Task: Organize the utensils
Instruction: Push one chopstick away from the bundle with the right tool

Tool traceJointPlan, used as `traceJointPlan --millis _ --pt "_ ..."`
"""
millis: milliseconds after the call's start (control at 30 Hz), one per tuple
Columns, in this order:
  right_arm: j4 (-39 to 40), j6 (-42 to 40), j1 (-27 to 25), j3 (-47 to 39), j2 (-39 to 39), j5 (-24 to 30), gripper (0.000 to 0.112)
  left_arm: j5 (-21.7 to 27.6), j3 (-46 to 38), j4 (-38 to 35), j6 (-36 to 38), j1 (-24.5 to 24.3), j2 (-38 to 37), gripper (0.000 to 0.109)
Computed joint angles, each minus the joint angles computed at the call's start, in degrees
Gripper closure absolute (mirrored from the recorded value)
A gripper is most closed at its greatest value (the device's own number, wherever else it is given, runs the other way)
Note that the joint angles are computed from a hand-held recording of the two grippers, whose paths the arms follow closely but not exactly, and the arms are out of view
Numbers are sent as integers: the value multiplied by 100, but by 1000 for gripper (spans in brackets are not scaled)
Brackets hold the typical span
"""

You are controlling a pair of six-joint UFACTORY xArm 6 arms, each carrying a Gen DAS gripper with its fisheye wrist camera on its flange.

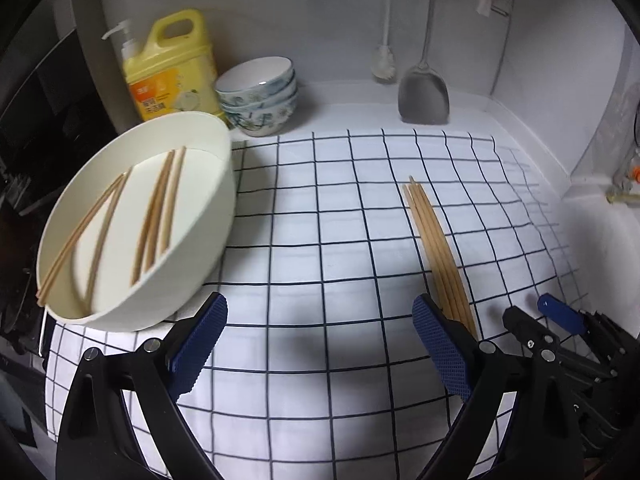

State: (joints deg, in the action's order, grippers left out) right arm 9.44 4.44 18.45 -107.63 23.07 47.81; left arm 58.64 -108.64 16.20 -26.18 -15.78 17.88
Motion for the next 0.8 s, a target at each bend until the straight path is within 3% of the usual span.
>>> traceJointPlan --millis 167,800 --pt "-193 -152 49 60 123 -265 59 -425 346 -157 -84 27 -4 16" --pt "-474 -273 145 292 116 -317 59 -407 234 -97 -292 17 221 16"
